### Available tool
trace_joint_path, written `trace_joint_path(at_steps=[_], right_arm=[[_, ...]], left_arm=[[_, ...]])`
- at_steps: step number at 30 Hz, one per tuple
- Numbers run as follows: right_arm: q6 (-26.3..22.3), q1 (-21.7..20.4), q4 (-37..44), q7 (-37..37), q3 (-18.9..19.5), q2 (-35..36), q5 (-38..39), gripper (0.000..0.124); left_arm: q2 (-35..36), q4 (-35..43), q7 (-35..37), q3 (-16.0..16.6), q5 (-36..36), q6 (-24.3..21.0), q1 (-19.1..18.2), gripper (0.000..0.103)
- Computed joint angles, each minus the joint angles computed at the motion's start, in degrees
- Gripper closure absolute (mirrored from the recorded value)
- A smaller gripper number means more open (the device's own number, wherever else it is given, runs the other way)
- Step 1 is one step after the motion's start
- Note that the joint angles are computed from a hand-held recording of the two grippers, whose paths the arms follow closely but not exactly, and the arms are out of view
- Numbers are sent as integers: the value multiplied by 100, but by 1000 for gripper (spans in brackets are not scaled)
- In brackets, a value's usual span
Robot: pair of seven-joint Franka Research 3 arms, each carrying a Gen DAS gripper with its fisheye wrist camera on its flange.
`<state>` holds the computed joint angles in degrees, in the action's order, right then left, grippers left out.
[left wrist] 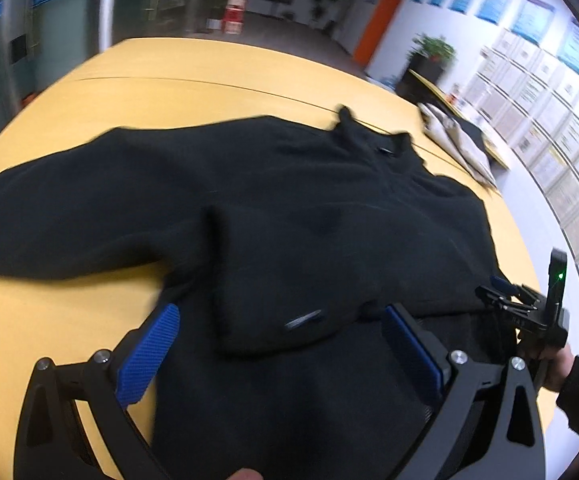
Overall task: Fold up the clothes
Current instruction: 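Carry the held sleeve across the jacket body and release it with the right tool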
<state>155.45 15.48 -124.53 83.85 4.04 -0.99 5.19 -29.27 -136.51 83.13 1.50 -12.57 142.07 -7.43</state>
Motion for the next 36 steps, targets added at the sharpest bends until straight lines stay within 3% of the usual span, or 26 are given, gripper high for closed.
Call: trace_joint_path(at_steps=[4,7,11,14,19,22,25,26,27,29,36], right_arm=[[222,-25,13,-49,-6,-89,-429,51],[346,196,96,-928,167,-14,-359,51],[501,667,604,-3243,520,357,1496,51],[-61,861,1743,-4355,884,1211,2725,51],[-656,1165,3495,-3766,1016,2673,2762,50],[-895,1403,4365,-3220,882,3349,2395,52],[-1636,1558,5339,-2761,655,4002,1758,85],[-1782,1510,5484,-2803,697,4108,1715,90],[-1733,1455,5487,-2905,759,4127,1737,100],[-1782,1439,5580,-2934,767,4161,1677,107],[-914,1225,5197,-3110,975,3838,2167,105]], left_arm=[[560,309,282,-55,-159,34,-197,0],[527,230,225,-106,-287,182,-130,0],[-14,-83,-241,-170,-64,150,141,0],[-495,-296,-475,-122,259,-101,318,0],[-1233,-579,-656,27,756,-599,570,0],[-1527,-761,-702,173,823,-738,613,0],[-1719,-940,-646,310,796,-741,584,0],[-1762,-994,-615,341,790,-731,577,0],[-1806,-1046,-591,374,776,-726,572,0],[-1889,-1143,-569,428,722,-722,562,0],[-2088,-1344,-512,556,617,-737,631,0]])
